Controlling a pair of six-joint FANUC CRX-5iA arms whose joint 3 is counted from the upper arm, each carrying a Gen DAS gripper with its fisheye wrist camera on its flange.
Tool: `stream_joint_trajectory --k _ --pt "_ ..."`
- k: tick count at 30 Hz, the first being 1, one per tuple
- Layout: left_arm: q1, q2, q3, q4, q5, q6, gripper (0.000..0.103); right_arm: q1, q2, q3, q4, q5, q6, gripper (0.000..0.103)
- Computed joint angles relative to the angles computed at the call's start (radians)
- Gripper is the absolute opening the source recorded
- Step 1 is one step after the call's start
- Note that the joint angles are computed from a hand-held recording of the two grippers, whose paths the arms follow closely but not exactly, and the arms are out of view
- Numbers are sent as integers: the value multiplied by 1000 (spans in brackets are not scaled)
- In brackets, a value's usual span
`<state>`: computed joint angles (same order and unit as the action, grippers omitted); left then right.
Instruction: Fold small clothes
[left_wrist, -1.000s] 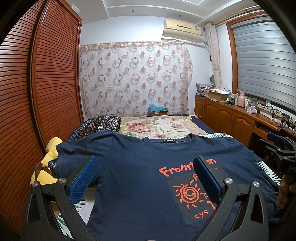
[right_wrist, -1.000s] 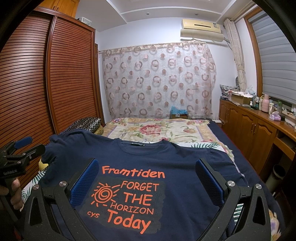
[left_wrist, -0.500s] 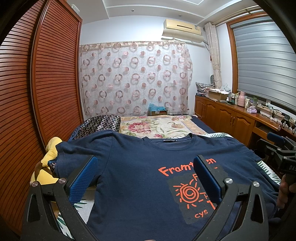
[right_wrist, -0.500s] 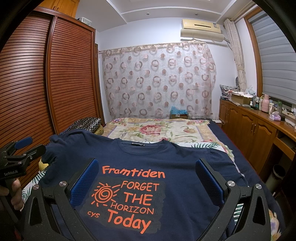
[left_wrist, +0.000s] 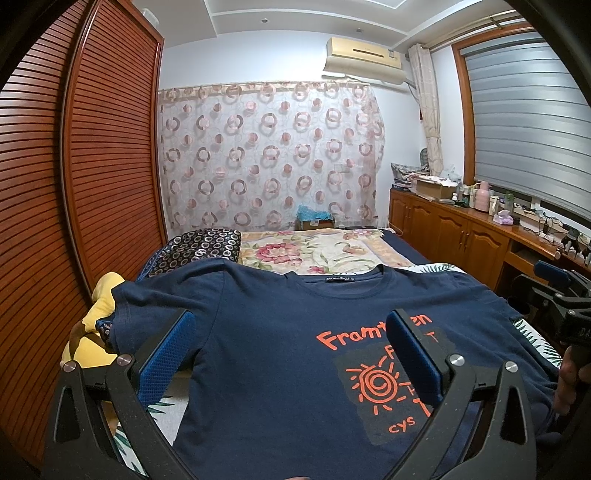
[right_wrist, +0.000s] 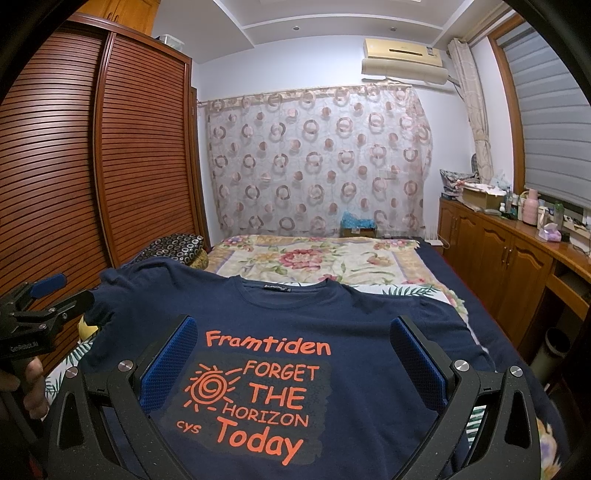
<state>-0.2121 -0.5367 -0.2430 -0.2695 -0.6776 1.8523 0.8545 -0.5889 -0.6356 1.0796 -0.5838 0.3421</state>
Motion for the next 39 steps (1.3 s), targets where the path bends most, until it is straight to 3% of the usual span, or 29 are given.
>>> stream_joint_trajectory --k 15,20,23,34,39 --pt "-11 3 6 -3 -6 9 103 1 -1 -2 -3 5 4 103" --pt "42 -13 -26 93 10 -73 103 -3 6 6 -40 17 41 103" --pt "166 -47 -102 286 50 -270 103 -3 15 16 -77 28 78 103" --pt "281 -44 -159 405 45 -418 103 -11 57 75 -237 66 255 103" --pt "366 -53 -211 553 49 -567 103 -23 86 104 -294 87 334 103"
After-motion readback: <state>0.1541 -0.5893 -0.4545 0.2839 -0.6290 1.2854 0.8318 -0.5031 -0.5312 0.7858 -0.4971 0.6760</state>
